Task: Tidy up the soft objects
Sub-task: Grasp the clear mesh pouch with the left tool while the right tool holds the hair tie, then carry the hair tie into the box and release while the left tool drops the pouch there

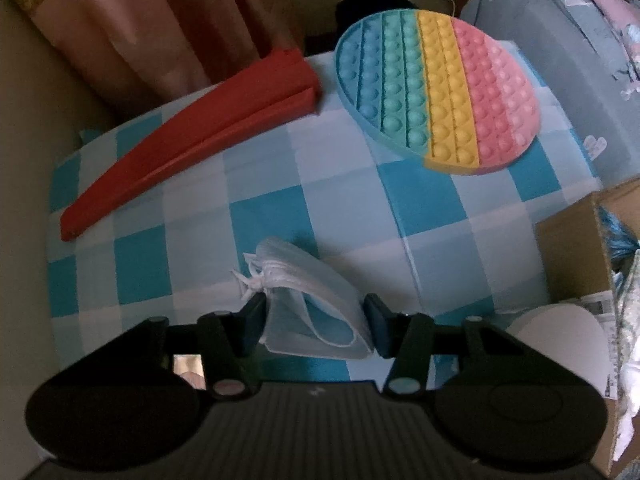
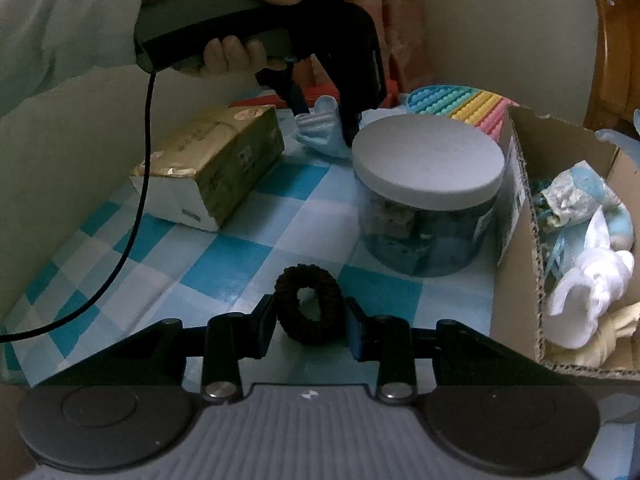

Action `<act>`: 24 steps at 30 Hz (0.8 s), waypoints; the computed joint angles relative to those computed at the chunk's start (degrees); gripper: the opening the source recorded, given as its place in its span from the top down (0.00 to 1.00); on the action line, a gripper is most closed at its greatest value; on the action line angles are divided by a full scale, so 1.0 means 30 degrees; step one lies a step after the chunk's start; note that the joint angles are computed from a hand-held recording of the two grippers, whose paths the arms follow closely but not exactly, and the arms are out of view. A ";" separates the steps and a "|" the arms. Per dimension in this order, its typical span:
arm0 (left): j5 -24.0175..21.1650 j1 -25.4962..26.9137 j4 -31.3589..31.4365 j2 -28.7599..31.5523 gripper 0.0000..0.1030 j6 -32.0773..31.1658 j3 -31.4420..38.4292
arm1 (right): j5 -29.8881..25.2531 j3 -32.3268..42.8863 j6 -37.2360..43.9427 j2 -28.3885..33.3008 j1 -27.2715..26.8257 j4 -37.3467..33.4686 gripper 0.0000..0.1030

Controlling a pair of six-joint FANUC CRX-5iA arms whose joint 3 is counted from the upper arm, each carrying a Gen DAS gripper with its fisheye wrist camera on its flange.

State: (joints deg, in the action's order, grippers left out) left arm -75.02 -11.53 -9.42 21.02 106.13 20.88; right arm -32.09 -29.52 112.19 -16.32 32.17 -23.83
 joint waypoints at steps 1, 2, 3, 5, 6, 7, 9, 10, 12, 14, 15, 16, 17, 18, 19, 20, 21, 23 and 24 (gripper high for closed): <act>0.0020 -0.0028 0.0007 -0.0090 0.50 -0.0021 -0.0025 | 0.0049 -0.0016 -0.0067 -0.0043 0.0008 0.0058 0.60; 0.0040 -0.0042 -0.0001 -0.0135 0.50 -0.0033 -0.0051 | 0.0073 -0.0008 -0.0075 -0.0067 -0.0013 0.0036 0.60; 0.0043 -0.0064 0.0002 -0.0211 0.50 -0.0065 -0.0089 | 0.0086 0.0002 -0.0078 -0.0098 -0.0035 0.0022 0.60; 0.0105 -0.0113 0.0019 -0.0400 0.50 -0.0107 -0.0257 | 0.0142 -0.0019 -0.0209 -0.0192 -0.0033 0.0117 0.60; 0.0147 -0.0145 0.0054 -0.0512 0.50 -0.0172 -0.0370 | 0.0154 -0.0016 -0.0273 -0.0209 -0.0011 0.0145 0.60; 0.0211 -0.0195 0.0093 -0.0681 0.50 -0.0239 -0.0536 | 0.0124 -0.0012 -0.0297 -0.0260 -0.0014 0.0145 0.60; 0.0255 -0.0308 0.0111 -0.0932 0.50 -0.0357 -0.0788 | 0.0100 -0.0033 -0.0357 -0.0379 0.0008 0.0209 0.60; 0.0273 -0.0375 0.0115 -0.1117 0.50 -0.0395 -0.0952 | 0.0100 -0.0086 -0.0410 -0.0485 0.0044 0.0286 0.60; 0.0392 -0.0482 0.0279 -0.1527 0.50 -0.0519 -0.1360 | 0.0141 -0.0205 -0.0596 -0.0700 0.0128 0.0501 0.60; 0.0552 -0.0598 0.0404 -0.1972 0.50 -0.0626 -0.1804 | 0.0063 -0.0292 -0.0665 -0.0924 0.0127 0.0576 0.60; 0.0584 -0.0690 0.0410 -0.2185 0.50 -0.0682 -0.1983 | -0.0003 -0.0309 -0.0635 -0.1020 0.0089 0.0555 0.60; 0.0630 -0.0770 0.0416 -0.2410 0.50 -0.0728 -0.2175 | -0.0019 -0.0368 -0.0739 -0.1133 0.0116 0.0674 0.60; 0.0637 -0.0870 0.0393 -0.2650 0.50 -0.0749 -0.2359 | -0.0023 -0.0441 -0.0893 -0.1250 0.0157 0.0832 0.60; 0.0624 -0.0976 0.0348 -0.2882 0.50 -0.0788 -0.2518 | 0.0005 -0.0541 -0.1091 -0.1398 0.0228 0.1024 0.60; 0.0678 -0.1075 0.0326 -0.3162 0.50 -0.0798 -0.2740 | 0.0034 -0.0635 -0.1269 -0.1539 0.0268 0.1200 0.60; 0.0722 -0.1160 0.0348 -0.3445 0.50 -0.0848 -0.2985 | -0.0007 -0.0707 -0.1408 -0.1693 0.0273 0.1308 0.60; 0.0763 -0.1209 0.0407 -0.3703 0.50 -0.0844 -0.3231 | -0.0137 -0.0690 -0.1384 -0.1797 0.0191 0.1244 0.60; 0.0933 -0.1319 0.0599 -0.4296 0.50 -0.0849 -0.3837 | -0.0501 -0.0619 -0.1185 -0.2000 -0.0069 0.1011 0.60; 0.0999 -0.1382 0.0699 -0.4588 0.50 -0.0875 -0.4145 | -0.0683 -0.0586 -0.1073 -0.2086 -0.0173 0.0935 0.60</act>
